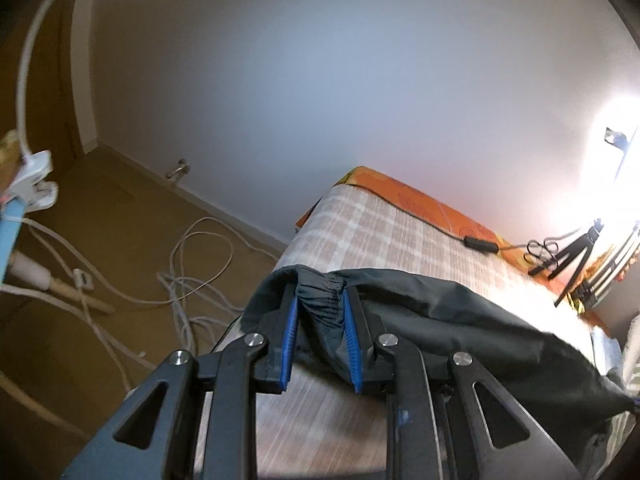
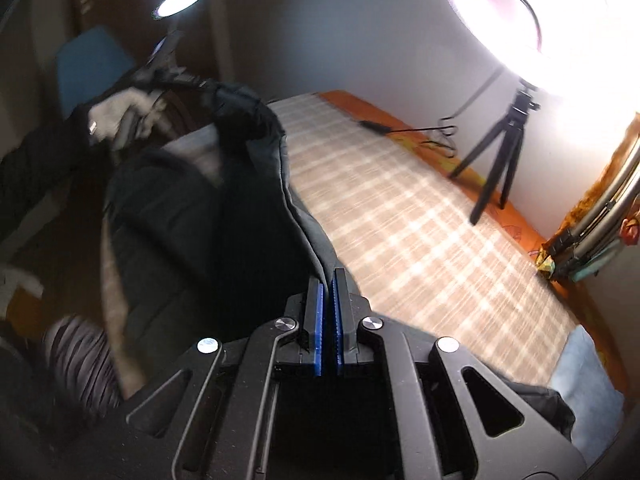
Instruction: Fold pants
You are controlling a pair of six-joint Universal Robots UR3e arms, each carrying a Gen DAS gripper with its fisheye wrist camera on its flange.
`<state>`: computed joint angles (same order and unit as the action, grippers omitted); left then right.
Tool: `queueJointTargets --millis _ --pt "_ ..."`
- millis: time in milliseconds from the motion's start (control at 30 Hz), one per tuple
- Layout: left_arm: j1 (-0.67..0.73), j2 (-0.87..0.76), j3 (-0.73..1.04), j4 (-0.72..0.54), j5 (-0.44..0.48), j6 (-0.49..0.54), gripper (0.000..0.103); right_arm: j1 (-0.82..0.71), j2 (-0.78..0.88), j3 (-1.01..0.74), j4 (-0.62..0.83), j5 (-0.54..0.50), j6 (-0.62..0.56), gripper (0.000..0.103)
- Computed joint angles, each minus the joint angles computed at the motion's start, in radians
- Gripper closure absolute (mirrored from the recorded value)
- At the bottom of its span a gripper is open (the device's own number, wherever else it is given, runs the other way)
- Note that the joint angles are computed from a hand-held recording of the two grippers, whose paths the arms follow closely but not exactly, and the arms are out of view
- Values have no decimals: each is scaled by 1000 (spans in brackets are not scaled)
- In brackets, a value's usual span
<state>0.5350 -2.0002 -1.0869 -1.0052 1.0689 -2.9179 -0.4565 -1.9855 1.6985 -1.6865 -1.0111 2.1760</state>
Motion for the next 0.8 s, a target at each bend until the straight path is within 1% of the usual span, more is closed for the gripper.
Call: queueJointTargets --millis 33,100,133,200,300,400,467,500,667,733,800 --pt "16 45 -57 5 -6 24 84 3 -39 15 37 -6 -17 98" --pt "64 163 -197 6 -27 84 84 -28 -141 45 158 -11 -90 98" --pt "93 223 -261 -15 -47 121 84 -57 -194 59 227 -10 -138 98" --pt "139 328 -370 -47 -48 195 84 -98 -305 106 329 -29 -216 98" --pt "197 455 -492 -133 -43 304 84 -135 -403 164 414 -62 -281 98" --pt "254 553 -587 -191 -48 349 84 -175 -452 212 461 -64 -335 98" --pt "279 591 -614 -227 -47 353 84 -196 -487 226 496 -59 -367 98" --pt "305 616 -630 -262 -66 374 84 -206 -492 227 505 -56 -378 98" --pt "372 672 -643 -392 -109 395 82 -323 -559 208 655 -39 -504 98" --pt "406 698 -656 -437 -129 420 82 -340 -569 210 669 -44 -520 98" --pt "413 694 -644 -477 -119 422 82 -350 -569 209 683 -55 -529 98"
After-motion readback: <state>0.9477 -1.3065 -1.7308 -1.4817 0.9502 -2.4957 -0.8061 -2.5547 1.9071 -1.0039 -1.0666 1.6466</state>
